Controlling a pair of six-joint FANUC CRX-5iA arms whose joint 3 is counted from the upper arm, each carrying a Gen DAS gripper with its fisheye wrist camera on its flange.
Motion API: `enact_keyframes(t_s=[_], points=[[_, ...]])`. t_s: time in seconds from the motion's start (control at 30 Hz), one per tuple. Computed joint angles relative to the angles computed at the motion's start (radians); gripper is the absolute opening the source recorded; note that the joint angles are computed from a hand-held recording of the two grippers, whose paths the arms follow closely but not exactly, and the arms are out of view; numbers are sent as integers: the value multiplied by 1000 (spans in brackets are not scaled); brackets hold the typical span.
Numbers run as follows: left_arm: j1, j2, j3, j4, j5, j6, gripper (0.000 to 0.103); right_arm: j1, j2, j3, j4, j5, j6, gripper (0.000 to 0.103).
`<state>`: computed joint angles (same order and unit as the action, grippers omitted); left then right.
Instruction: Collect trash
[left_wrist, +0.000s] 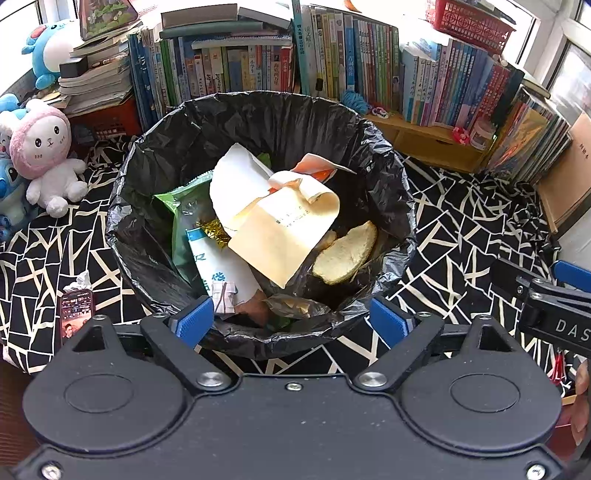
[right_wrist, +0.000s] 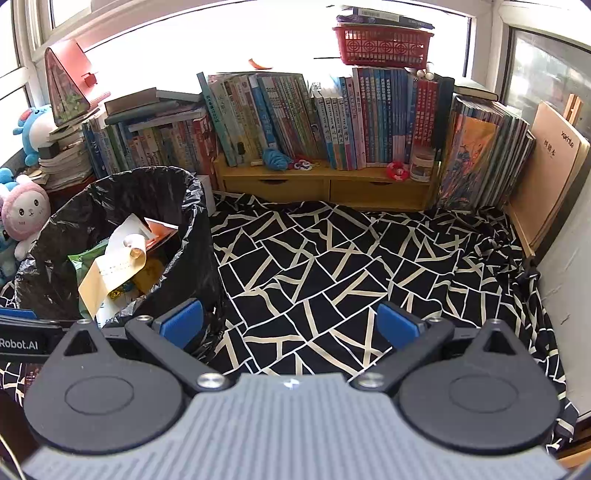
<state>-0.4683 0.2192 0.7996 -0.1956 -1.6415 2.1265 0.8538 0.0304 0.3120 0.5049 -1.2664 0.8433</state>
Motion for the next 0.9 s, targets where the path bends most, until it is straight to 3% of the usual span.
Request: enact_keyframes(t_s=[0.1, 0.9], points=[[-7, 10, 14, -15, -16, 3, 98, 0, 5, 3, 1, -4, 2, 103], [-2, 10, 0, -8, 6, 22, 97, -11, -13, -14, -25, 30, 11, 103]])
